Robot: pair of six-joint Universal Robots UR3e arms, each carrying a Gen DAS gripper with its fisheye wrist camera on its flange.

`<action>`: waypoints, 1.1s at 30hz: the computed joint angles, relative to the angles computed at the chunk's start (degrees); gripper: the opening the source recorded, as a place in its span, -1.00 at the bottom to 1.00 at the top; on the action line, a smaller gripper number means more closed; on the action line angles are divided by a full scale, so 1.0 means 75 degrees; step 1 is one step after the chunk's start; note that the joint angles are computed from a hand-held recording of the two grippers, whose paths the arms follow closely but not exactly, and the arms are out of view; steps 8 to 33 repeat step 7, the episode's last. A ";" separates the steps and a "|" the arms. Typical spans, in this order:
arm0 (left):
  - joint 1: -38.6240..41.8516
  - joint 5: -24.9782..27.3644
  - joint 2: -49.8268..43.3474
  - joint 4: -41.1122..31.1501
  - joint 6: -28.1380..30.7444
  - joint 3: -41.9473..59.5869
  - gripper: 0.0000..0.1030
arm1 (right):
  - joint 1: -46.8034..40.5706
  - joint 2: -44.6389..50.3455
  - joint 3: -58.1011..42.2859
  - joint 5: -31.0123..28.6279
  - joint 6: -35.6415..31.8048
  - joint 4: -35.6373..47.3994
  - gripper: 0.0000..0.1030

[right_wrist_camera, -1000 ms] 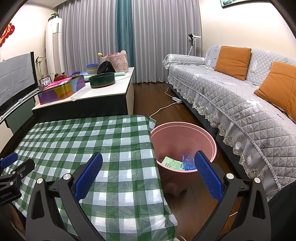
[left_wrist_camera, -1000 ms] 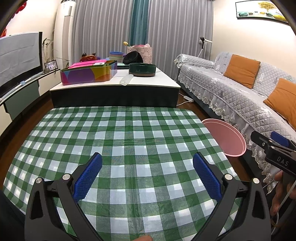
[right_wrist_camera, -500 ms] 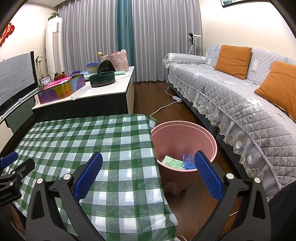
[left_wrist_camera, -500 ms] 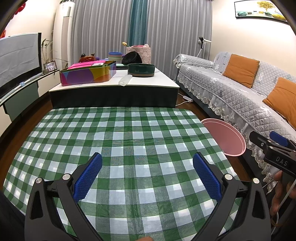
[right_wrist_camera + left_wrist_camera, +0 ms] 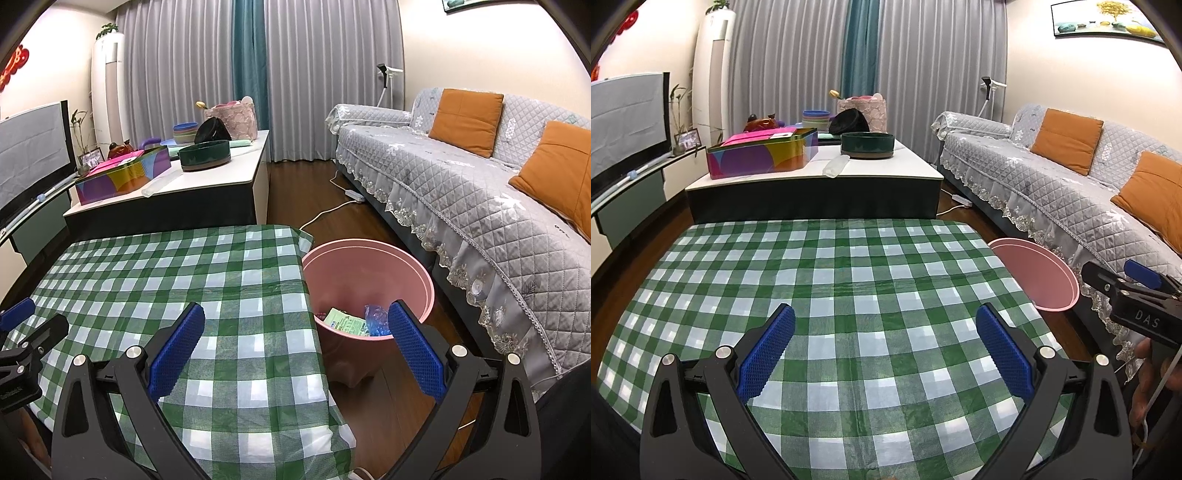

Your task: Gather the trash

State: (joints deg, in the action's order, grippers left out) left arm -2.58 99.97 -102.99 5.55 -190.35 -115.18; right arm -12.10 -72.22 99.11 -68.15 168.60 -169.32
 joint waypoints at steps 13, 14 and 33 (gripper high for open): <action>0.0037 0.0047 0.0110 -0.0316 -0.0127 0.0053 0.85 | -0.0019 0.0006 0.0045 0.0010 -0.0016 -0.0029 0.90; 0.0037 0.0047 0.0110 -0.0316 -0.0127 0.0053 0.85 | -0.0019 0.0006 0.0045 0.0010 -0.0016 -0.0029 0.90; 0.0037 0.0047 0.0110 -0.0316 -0.0127 0.0053 0.85 | -0.0019 0.0006 0.0045 0.0010 -0.0016 -0.0029 0.90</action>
